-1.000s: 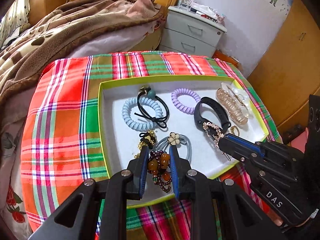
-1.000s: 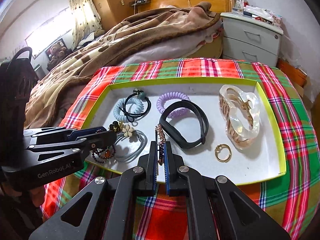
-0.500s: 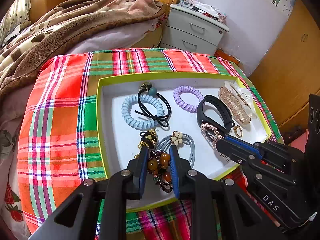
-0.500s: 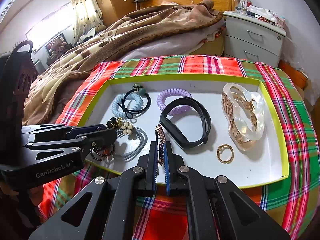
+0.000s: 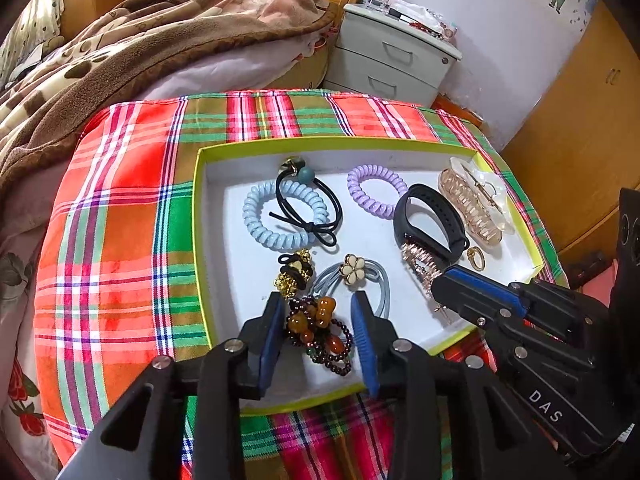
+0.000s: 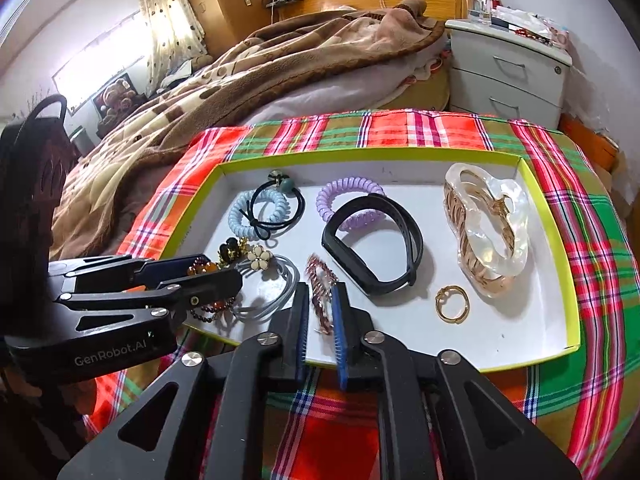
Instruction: Organize jewelry
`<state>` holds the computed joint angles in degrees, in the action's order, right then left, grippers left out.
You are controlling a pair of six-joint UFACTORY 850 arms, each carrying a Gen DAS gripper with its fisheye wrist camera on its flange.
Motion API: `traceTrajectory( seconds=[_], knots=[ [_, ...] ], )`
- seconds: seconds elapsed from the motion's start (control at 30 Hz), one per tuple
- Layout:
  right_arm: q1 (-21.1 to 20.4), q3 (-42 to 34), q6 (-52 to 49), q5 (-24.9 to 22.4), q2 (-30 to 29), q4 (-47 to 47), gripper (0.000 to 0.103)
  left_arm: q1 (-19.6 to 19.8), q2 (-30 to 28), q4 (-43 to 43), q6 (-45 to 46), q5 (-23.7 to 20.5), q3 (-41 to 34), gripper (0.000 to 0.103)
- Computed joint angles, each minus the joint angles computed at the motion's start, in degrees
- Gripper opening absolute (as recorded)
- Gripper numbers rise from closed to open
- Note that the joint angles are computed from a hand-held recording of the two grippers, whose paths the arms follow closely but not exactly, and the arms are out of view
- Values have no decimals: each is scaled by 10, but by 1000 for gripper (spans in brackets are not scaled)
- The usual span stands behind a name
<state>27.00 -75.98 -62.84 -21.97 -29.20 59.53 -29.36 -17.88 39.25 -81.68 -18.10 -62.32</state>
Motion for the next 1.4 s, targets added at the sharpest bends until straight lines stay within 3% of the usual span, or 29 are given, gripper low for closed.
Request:
traceTrajectory(
  seconds=[0.3, 0.57, 0.73, 1.13, 1.4],
  knots=[
    [-4, 29, -47, 10, 25, 65, 13, -22, 21, 75, -87, -34, 12, 42],
    [2, 88, -180, 62, 75, 199, 14, -70, 32, 159, -203, -129, 18, 43],
    [9, 120, -308, 98, 100, 324, 25, -102, 28, 193, -258, -207, 14, 43],
    [14, 143, -420, 106, 117, 438, 26, -116, 39, 215, -328, -225, 28, 43],
    [17, 151, -457, 116, 124, 478, 26, -119, 31, 195, -311, -226, 21, 43]
  ],
)
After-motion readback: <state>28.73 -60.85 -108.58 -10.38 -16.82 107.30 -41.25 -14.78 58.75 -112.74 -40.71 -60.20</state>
